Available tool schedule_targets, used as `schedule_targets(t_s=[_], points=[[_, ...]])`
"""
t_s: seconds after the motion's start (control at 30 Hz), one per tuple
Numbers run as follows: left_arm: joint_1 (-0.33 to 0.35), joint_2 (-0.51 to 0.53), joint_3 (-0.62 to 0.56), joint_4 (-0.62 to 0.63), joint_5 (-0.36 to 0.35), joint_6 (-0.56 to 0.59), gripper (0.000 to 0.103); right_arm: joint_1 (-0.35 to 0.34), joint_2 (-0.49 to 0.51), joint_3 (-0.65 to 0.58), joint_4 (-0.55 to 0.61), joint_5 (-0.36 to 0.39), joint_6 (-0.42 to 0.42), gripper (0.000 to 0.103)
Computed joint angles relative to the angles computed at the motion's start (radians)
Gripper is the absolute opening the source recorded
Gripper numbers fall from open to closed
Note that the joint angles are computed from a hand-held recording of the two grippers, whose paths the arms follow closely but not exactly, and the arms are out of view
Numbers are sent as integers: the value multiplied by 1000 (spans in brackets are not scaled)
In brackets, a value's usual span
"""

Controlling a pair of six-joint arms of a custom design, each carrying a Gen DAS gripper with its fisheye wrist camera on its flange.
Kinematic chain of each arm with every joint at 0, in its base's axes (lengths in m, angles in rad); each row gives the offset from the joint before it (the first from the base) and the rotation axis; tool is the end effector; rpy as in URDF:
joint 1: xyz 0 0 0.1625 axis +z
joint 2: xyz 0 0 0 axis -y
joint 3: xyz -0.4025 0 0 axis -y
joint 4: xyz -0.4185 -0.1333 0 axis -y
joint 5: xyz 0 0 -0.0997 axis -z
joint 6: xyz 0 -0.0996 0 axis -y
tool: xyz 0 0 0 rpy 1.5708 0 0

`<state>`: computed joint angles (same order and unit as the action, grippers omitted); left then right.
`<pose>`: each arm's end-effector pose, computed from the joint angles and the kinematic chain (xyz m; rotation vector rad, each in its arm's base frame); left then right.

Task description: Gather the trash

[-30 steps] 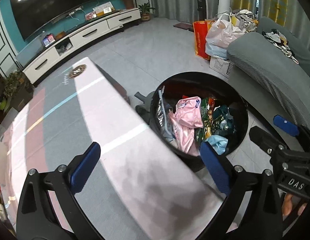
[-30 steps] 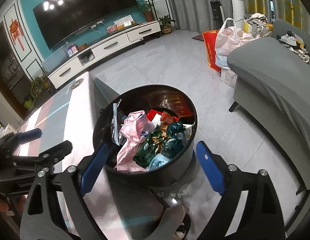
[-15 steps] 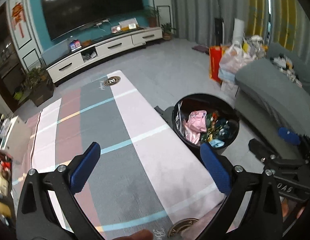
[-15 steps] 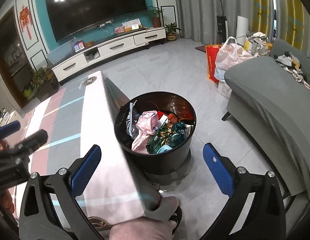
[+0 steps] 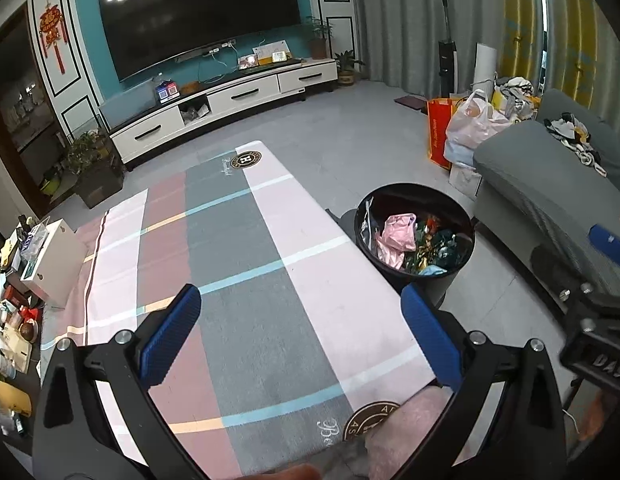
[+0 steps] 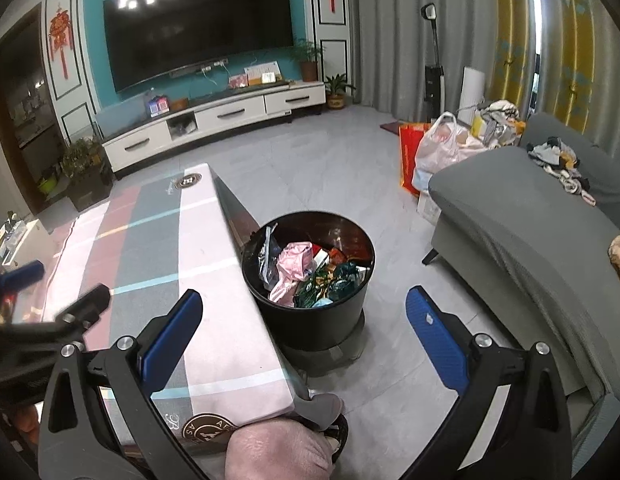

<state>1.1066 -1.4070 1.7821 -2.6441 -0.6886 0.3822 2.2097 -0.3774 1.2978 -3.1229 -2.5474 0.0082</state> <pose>-0.0682 -0.6057 0.4219 0.5490 2.1234 -0.8280 0.4826 -0.5645 -0.0084 0.3178 -2.1995 1.0482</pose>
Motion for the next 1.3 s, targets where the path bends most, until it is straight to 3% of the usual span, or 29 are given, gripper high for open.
schedule_targets(t_s=[0.53,1.3], points=[[-8,-19,29,-13,39,-3,100,0,3,-1,33,19,22,100],[-12,-27,34,-42,41,17,100,0,6,-5,44,31,24,100]])
